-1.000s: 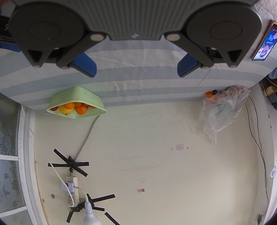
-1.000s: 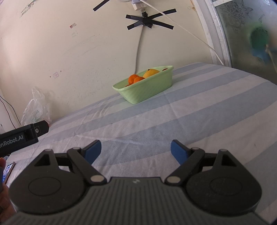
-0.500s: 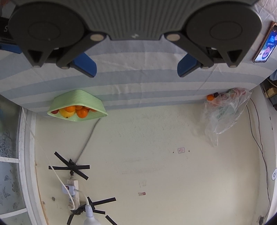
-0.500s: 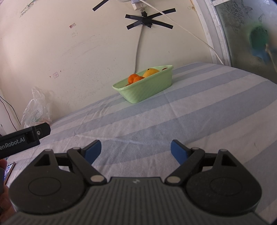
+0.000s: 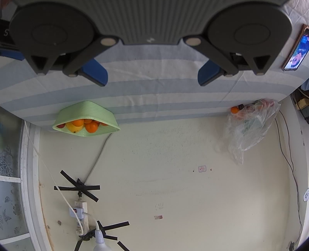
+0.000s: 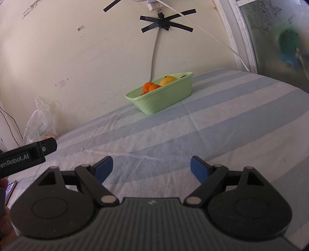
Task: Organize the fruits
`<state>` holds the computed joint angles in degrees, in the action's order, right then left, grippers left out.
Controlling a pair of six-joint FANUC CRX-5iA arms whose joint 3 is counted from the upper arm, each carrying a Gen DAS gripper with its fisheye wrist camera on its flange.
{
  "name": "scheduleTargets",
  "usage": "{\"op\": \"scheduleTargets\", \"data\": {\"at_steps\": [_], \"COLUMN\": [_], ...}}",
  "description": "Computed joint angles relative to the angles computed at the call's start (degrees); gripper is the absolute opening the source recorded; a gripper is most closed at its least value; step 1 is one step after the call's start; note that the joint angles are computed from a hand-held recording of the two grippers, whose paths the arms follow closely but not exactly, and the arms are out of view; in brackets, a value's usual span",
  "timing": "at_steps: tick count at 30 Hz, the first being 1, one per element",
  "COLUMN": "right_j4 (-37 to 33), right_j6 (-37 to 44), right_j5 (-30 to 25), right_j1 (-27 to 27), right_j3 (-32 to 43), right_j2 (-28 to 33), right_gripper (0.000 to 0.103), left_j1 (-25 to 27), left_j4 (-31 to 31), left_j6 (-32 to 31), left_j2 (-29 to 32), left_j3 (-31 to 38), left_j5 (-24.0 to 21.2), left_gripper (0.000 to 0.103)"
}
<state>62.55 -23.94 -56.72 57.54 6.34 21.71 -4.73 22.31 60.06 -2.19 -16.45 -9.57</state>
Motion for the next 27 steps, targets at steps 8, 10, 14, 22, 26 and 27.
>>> {"op": "scheduleTargets", "data": {"at_steps": [8, 10, 14, 22, 26, 27], "right_j4": [0.0, 0.0, 0.0, 0.0, -0.1, 0.0], "right_j6": [0.0, 0.0, 0.0, 0.1, 0.1, 0.1], "right_j5": [0.0, 0.0, 0.0, -0.1, -0.1, -0.1], "right_j1": [0.0, 0.0, 0.0, 0.0, 0.1, 0.0], "right_j3": [0.0, 0.0, -0.1, 0.0, 0.0, 0.0], "right_j2": [0.0, 0.0, -0.1, 0.0, 0.0, 0.0], "right_gripper": [0.089, 0.089, 0.089, 0.089, 0.089, 0.089], "left_j1": [0.0, 0.0, 0.0, 0.1, 0.1, 0.1], "left_j4": [0.6, 0.6, 0.7, 0.5, 0.5, 0.4], "left_j6": [-0.7, -0.7, -0.8, -0.6, -0.6, -0.6], "left_j2": [-0.1, -0.1, -0.1, -0.1, 0.0, -0.1], "left_j3": [-0.4, -0.4, -0.4, -0.3, -0.3, -0.3], "left_j5": [0.2, 0.2, 0.2, 0.1, 0.1, 0.0], "left_gripper": [0.103, 0.103, 0.103, 0.103, 0.103, 0.103]}}
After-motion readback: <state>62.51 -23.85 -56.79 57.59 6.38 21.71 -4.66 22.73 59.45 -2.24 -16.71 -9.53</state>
